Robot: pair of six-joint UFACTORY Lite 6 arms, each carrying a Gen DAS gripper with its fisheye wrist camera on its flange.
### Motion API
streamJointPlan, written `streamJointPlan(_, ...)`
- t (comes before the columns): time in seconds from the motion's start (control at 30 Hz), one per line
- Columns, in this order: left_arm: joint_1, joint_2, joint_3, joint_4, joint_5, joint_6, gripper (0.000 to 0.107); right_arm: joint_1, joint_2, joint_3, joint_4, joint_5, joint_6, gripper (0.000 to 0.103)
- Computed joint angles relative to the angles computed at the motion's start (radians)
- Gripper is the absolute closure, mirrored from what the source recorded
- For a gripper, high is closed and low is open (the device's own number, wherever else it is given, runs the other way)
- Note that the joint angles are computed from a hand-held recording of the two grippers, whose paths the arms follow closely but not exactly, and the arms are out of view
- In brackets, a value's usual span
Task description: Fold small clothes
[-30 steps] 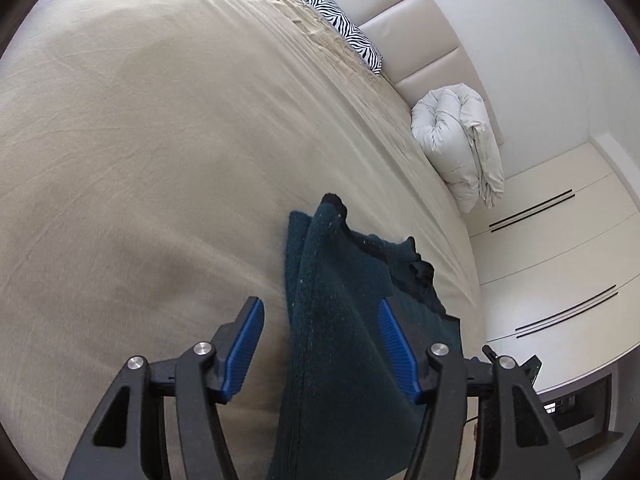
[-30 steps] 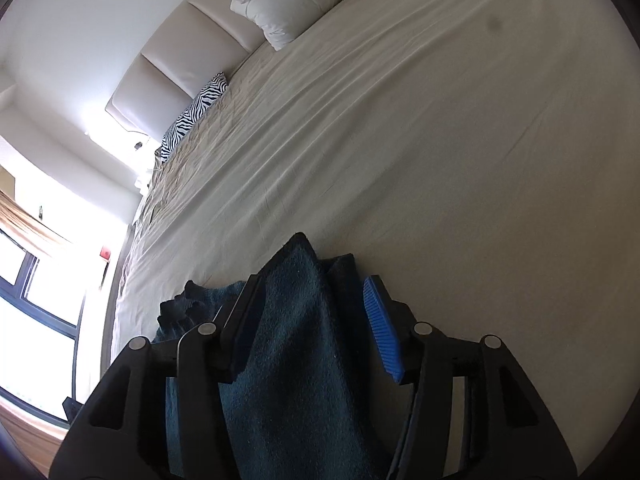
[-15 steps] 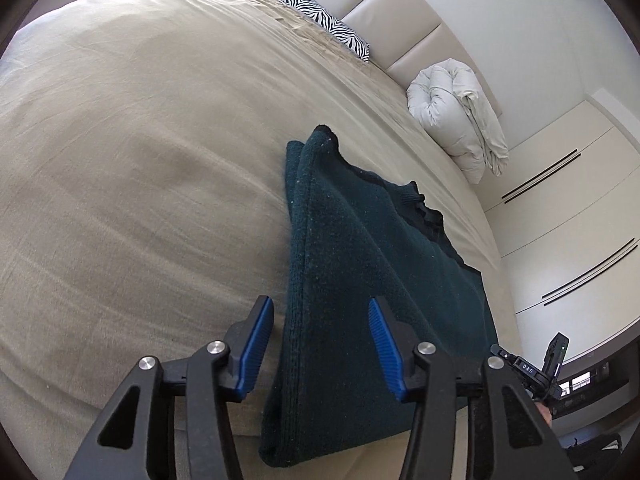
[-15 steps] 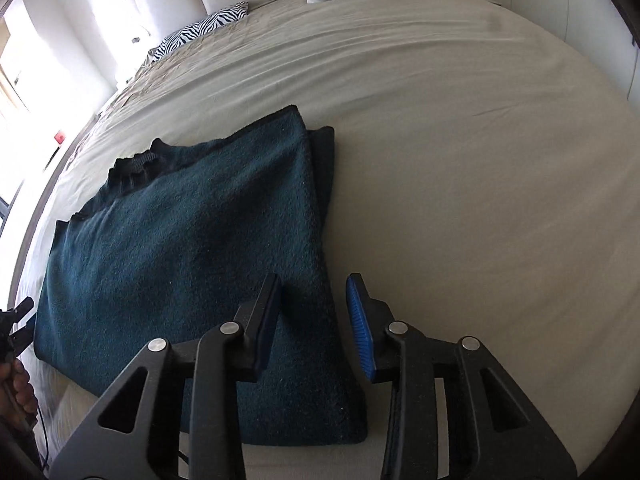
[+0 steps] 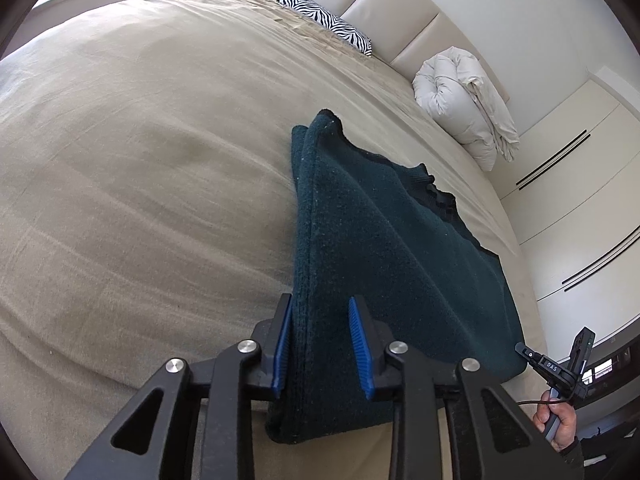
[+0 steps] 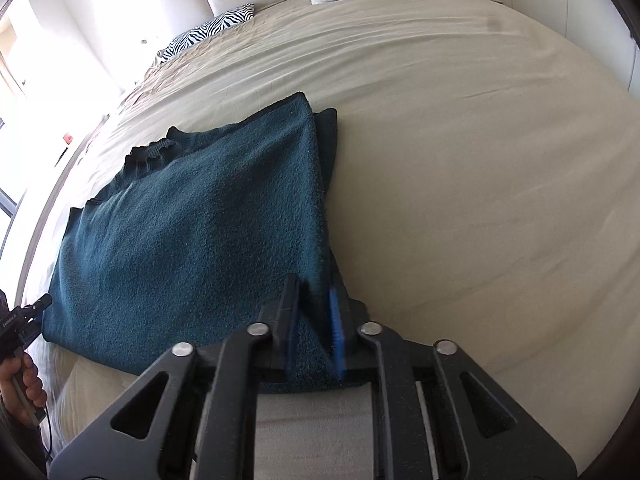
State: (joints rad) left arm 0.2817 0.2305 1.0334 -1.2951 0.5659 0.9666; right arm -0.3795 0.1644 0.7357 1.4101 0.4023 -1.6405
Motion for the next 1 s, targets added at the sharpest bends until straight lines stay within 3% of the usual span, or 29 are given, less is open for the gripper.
streamJointPlan(0.2, 0.005, -0.010, -0.006, 0.041, -0.010, -0.021, 0.093, -0.027, -0.031, -0.029, 0.051, 0.014, -0.051, 0.098)
streamJointPlan(0.63, 0.031, -0.045, -0.074, 0.025, 0.004, 0.025, 0.095, -0.198, 0.024, -0.054, 0.074, 0.169, -0.074, 0.099)
streamJointPlan(1.0, 0.079, -0.036, -0.098, -0.035, 0.060, 0.095, 0.095, -0.183, 0.014, -0.091, 0.144, 0.149, -0.141, 0.099)
